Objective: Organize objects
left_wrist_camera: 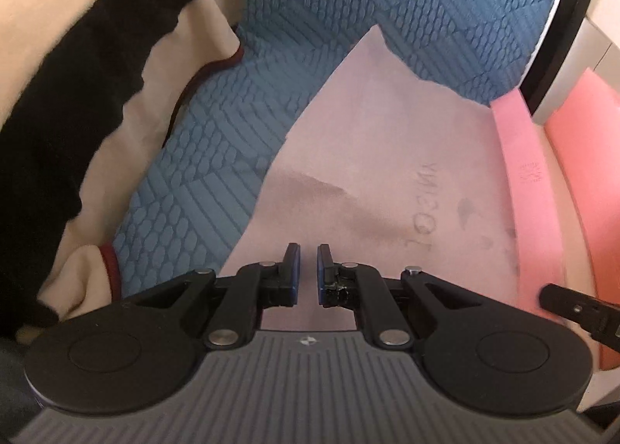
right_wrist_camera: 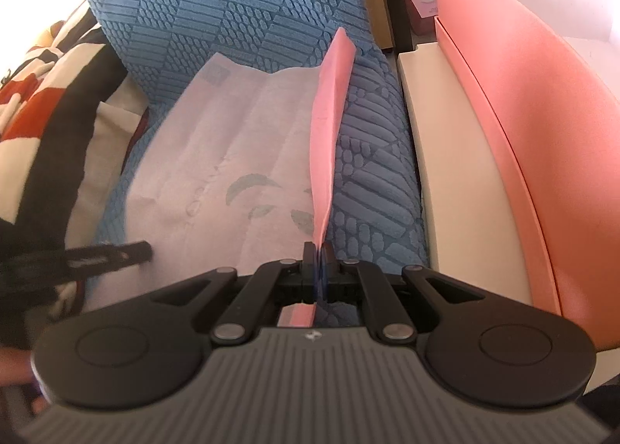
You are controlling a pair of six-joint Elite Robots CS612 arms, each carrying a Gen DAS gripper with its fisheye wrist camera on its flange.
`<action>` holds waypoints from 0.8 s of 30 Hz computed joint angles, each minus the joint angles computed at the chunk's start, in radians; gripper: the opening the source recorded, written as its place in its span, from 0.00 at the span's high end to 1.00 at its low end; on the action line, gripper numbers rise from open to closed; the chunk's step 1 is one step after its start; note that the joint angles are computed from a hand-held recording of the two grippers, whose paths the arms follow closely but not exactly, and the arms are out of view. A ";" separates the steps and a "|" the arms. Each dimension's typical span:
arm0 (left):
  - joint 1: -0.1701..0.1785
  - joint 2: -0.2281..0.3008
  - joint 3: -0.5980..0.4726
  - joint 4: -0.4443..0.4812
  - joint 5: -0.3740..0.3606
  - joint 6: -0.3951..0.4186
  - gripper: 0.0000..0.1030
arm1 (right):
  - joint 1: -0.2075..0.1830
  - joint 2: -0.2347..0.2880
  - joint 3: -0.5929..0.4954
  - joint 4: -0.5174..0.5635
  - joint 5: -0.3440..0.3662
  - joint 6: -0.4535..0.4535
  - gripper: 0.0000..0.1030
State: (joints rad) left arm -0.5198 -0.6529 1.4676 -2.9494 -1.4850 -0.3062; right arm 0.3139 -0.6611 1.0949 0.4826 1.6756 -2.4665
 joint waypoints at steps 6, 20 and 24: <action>0.008 -0.008 0.007 -0.024 -0.058 -0.010 0.91 | -0.013 -0.010 0.019 -0.026 -0.049 0.024 0.95; 0.021 -0.041 0.083 -0.146 -0.418 0.082 0.79 | -0.041 -0.014 0.036 -0.055 -0.152 0.078 0.93; 0.021 -0.039 0.084 -0.124 -0.513 0.127 0.77 | -0.045 -0.014 0.038 -0.056 -0.166 0.083 0.93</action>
